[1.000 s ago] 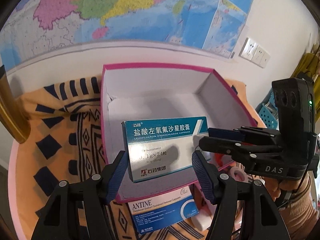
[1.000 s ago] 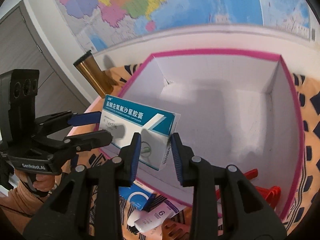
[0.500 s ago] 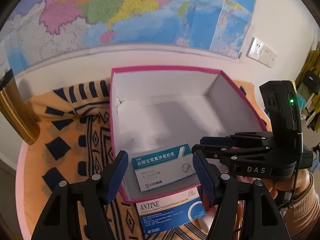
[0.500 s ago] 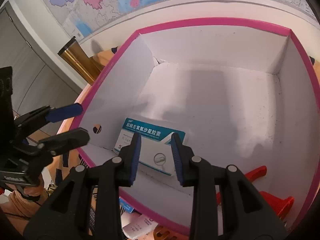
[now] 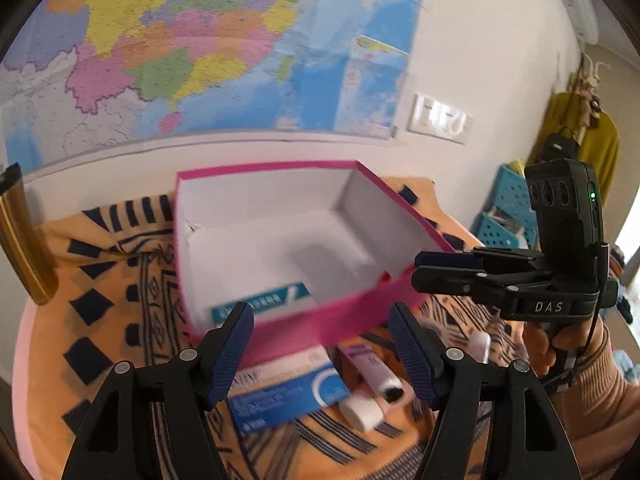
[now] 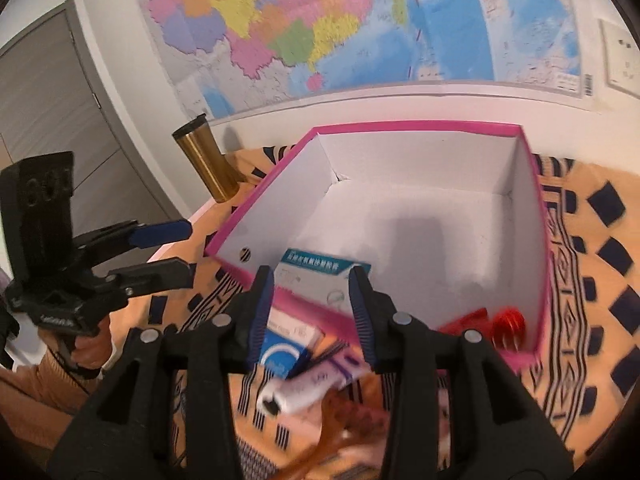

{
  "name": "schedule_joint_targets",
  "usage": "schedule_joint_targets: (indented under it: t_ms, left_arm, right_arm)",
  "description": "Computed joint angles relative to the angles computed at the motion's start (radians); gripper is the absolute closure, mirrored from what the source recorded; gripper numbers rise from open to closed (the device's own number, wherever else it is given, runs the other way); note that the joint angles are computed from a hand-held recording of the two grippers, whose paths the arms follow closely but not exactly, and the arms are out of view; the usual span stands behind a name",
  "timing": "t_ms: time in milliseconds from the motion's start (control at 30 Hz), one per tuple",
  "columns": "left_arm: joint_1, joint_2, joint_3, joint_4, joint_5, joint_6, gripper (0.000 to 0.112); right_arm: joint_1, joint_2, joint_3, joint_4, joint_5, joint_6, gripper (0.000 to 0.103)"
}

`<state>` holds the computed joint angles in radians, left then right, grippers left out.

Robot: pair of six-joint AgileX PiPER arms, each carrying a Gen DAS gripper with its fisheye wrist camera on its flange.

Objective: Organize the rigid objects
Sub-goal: 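Carry the capsule box over the pink box and open the right gripper, then grasp the brown wooden hand-shaped massager by its handle with the right gripper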

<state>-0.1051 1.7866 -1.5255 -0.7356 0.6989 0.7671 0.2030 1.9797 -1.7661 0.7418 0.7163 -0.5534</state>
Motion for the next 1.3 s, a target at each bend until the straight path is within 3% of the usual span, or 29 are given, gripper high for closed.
schedule_joint_targets:
  t_ms: [167, 433, 1000, 1167, 1300]
  left_arm:
    - [-0.030, -0.037, 0.106, -0.027, -0.025, 0.064, 0.041]
    - [-0.069, -0.053, 0.216, -0.084, -0.034, 0.140, 0.041]
    - [-0.086, -0.068, 0.306, -0.093, -0.021, 0.177, 0.042]
    - [-0.111, -0.043, 0.311, -0.080, -0.002, 0.174, 0.045]
    - [-0.132, -0.022, 0.314, -0.089, 0.005, 0.189, 0.053]
  right_arm:
    - [-0.006, -0.117, 0.249, 0.060, -0.085, -0.081, 0.062]
    - [0.000, -0.164, 0.464, 0.051, -0.105, -0.063, 0.062]
    - [0.033, -0.089, 0.458, 0.130, -0.095, -0.059, 0.062]
    - [0.041, -0.067, 0.441, 0.105, -0.104, -0.022, 0.079]
    - [0.031, -0.067, 0.451, 0.150, -0.104, -0.056, 0.081]
